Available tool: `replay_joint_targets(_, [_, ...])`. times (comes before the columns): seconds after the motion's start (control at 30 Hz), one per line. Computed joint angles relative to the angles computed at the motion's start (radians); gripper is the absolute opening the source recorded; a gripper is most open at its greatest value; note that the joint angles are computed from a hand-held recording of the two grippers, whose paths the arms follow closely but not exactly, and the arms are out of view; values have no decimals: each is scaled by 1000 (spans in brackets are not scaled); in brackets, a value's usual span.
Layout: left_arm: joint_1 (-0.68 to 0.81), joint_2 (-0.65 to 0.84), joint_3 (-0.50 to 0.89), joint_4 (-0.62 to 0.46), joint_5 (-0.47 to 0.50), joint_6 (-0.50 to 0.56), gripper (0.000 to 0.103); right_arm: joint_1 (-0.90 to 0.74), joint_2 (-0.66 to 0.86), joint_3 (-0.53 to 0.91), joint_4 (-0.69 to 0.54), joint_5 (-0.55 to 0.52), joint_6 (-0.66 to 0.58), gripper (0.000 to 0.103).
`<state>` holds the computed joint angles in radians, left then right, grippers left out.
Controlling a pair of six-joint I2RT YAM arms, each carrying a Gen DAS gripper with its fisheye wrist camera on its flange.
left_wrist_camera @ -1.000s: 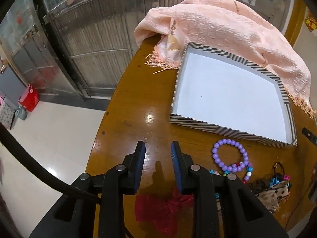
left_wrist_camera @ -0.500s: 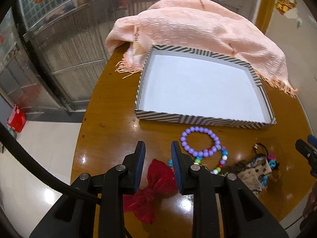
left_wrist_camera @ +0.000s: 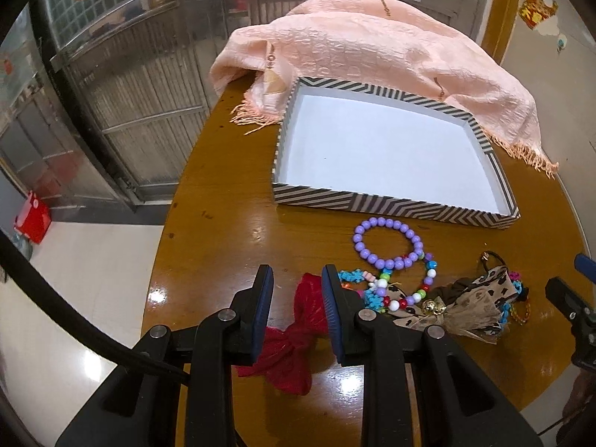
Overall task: Organize jewelry
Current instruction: 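Grasp the red bow with the left tool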
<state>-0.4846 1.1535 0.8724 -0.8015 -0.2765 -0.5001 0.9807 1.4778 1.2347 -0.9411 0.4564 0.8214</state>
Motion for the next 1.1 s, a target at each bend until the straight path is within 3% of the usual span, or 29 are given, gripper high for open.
replay_joint_targets(1.1, [63,-38,-45,-28,46,0,18,14,91,2,122,-184,-80,103])
